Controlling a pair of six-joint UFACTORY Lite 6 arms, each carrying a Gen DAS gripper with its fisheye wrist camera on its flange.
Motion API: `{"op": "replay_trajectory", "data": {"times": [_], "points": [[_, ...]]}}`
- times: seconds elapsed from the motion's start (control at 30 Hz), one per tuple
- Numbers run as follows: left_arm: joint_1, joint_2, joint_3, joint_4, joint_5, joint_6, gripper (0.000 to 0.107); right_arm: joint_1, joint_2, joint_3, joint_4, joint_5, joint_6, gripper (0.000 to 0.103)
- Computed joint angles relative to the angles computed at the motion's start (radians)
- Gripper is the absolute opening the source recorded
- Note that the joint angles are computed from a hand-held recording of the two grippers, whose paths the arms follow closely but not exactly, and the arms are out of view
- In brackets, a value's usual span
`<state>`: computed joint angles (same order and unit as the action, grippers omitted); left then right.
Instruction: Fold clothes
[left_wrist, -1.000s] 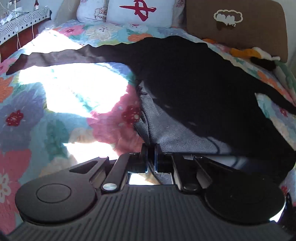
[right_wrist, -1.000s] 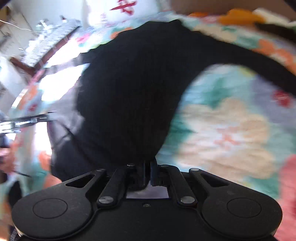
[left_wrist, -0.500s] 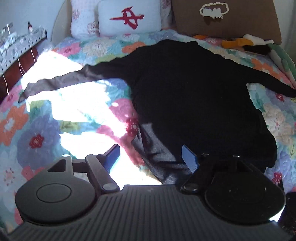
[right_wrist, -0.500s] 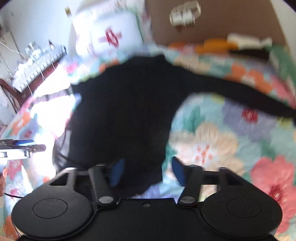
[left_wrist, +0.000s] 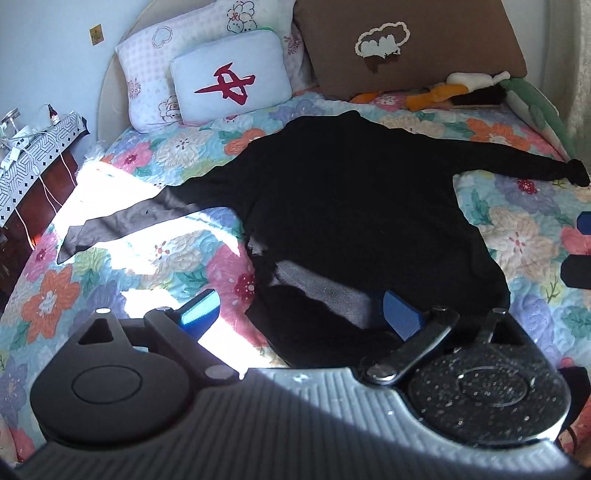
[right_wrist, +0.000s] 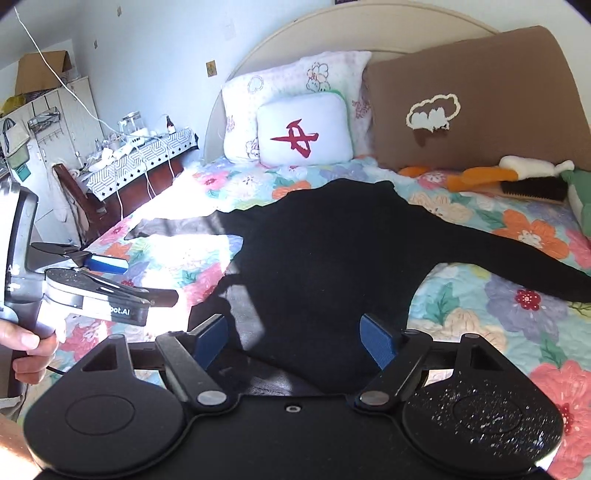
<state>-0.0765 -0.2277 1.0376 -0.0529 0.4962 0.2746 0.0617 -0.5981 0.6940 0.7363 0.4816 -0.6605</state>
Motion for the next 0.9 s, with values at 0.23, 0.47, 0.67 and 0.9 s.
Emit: {"op": "replay_trajectory", "data": {"times": [0.23,0.47,0.67,0.9], "points": [[-0.068,-0.017,-0.014,0.042,0.027,-0.080,0.097,-0.012,-0.054,-0.029,-0.034,-0.012,0.034,0.087],[-0.122,-0.025,-0.040,0.086,0.017,-0.148,0.097,0.023,-0.069,-0.049,-0.129,-0.048,0.123,0.089],[-0.132,-0.029,-0.050,0.094,0.009,-0.166,0.100,0.040,-0.067,-0.053,-0.161,-0.063,0.154,0.089],[-0.136,-0.033,-0.057,0.102,0.004,-0.181,0.103,0.044,-0.055,-0.053,-0.190,-0.071,0.180,0.089]]}}
